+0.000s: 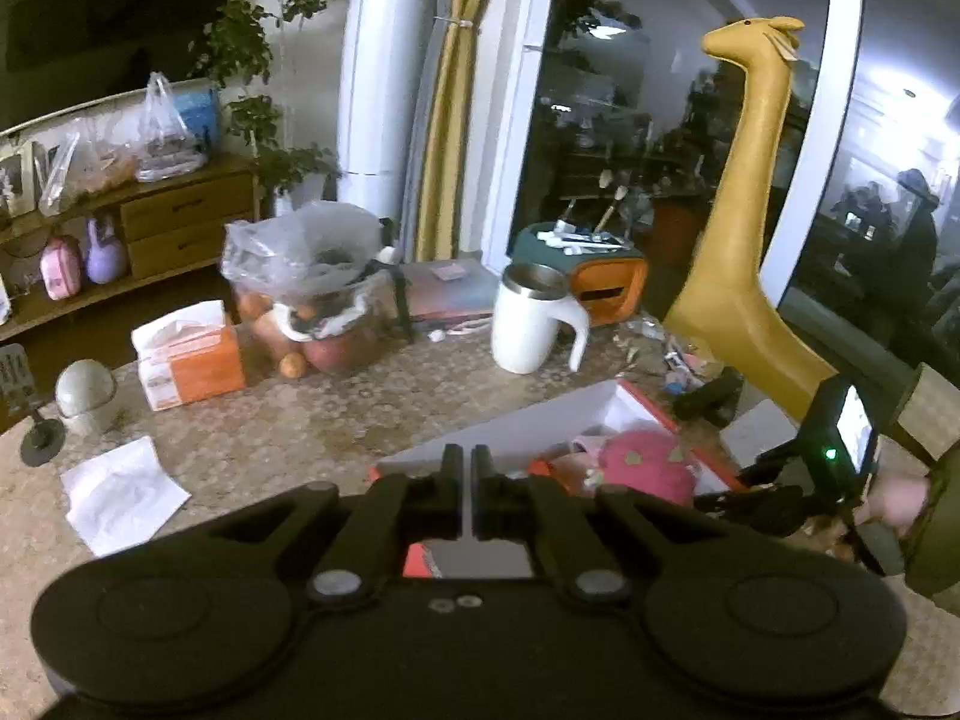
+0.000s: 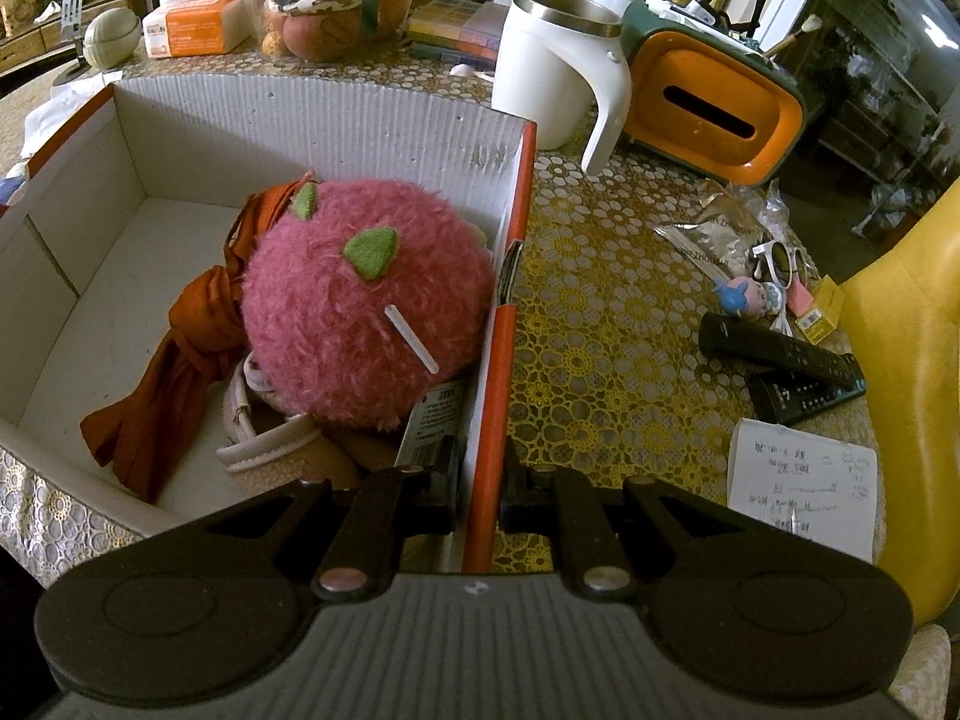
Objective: Organize objects
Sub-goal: 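Lift the white cable with the left gripper toward the shoebox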
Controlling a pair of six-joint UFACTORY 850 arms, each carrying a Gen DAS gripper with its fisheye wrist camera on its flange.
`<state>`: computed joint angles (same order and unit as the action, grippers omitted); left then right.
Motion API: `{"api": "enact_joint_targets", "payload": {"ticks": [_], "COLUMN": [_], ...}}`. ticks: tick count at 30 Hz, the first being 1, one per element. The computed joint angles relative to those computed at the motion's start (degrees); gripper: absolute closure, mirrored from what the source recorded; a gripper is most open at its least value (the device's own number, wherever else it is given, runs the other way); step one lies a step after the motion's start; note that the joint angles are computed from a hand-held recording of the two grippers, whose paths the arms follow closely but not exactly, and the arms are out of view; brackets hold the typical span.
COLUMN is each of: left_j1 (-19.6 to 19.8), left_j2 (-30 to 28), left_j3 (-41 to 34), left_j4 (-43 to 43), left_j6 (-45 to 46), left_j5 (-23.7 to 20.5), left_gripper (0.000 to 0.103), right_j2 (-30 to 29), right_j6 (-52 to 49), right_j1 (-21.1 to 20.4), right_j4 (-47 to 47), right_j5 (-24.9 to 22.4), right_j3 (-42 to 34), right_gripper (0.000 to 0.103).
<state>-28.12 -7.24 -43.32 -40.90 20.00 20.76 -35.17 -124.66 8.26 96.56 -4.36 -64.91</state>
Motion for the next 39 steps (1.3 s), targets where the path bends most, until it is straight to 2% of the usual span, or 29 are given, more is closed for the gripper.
{"api": "enact_joint_targets", "payload": {"ticks": [3, 5, 7, 10, 14, 20, 22, 24, 29, 34, 36, 39], "left_j1": [-0.16, 0.08, -0.24, -0.14, -0.91, -2.86, -3.87, -5.26, -6.17, -6.19, -6.15, -6.09], "left_j2": [-1.9, -2.88, -3.35, -3.79, -5.15, -9.37, -10.5, -11.46, -14.68, -16.94, -17.82, -19.12], "left_j3": [-0.3, 0.32, 1.3, 3.27, 4.74, 4.7, 4.61, 4.65, 3.21, 2.7, 2.35, 1.58], "left_j4": [-2.38, -0.97, -4.04, -2.14, -4.29, -9.8, -10.44, -11.29, -9.8, -6.83, -6.59, -8.69], "left_j6": [1.5, -0.22, 2.85, 0.35, 2.89, 8.48, 9.51, 11.57, 12.18, 10.89, 11.94, 15.39], "left_j5": [-1.15, -2.23, -2.16, -2.7, -3.36, -3.29, -2.06, 0.3, 0.98, 2.43, 3.17, 3.74], "left_gripper": [0.103, 0.099, 0.091, 0.086, 0.081, 0.051, 0.031, 0.02, 0.02, 0.029, 0.03, 0.042], "right_j2": [-0.01, -0.01, -0.13, -0.46, -0.62, -0.54, -0.53, -0.53, -0.52, -0.5, -0.57, -0.53], "right_j6": [-1.18, -1.45, -0.49, -0.12, 4.34, 4.88, 4.95, 5.37, 3.5, 1.24, 1.23, 0.16], "right_j1": [0.01, -0.08, -0.17, -0.13, -0.02, 0.05, 0.11, 0.17, 0.19, 0.13, 0.13, 0.17], "right_j4": [1.15, 1.29, 0.27, -0.06, -4.34, -5.12, -5.09, -5.52, -3.59, -1.38, -1.48, -0.31], "right_j5": [-0.03, -0.19, -0.42, -0.35, -0.15, -0.01, 0.03, 0.12, 0.08, 0.04, 0.09, 0.11], "right_j3": [0.06, 0.06, -0.02, -0.09, -0.32, -0.21, -0.2, -0.22, -0.12, 0.05, 0.0, 0.08], "right_gripper": [0.092, 0.092, 0.092, 0.092, 0.092, 0.092, 0.092, 0.092, 0.091, 0.091, 0.091, 0.091]}}
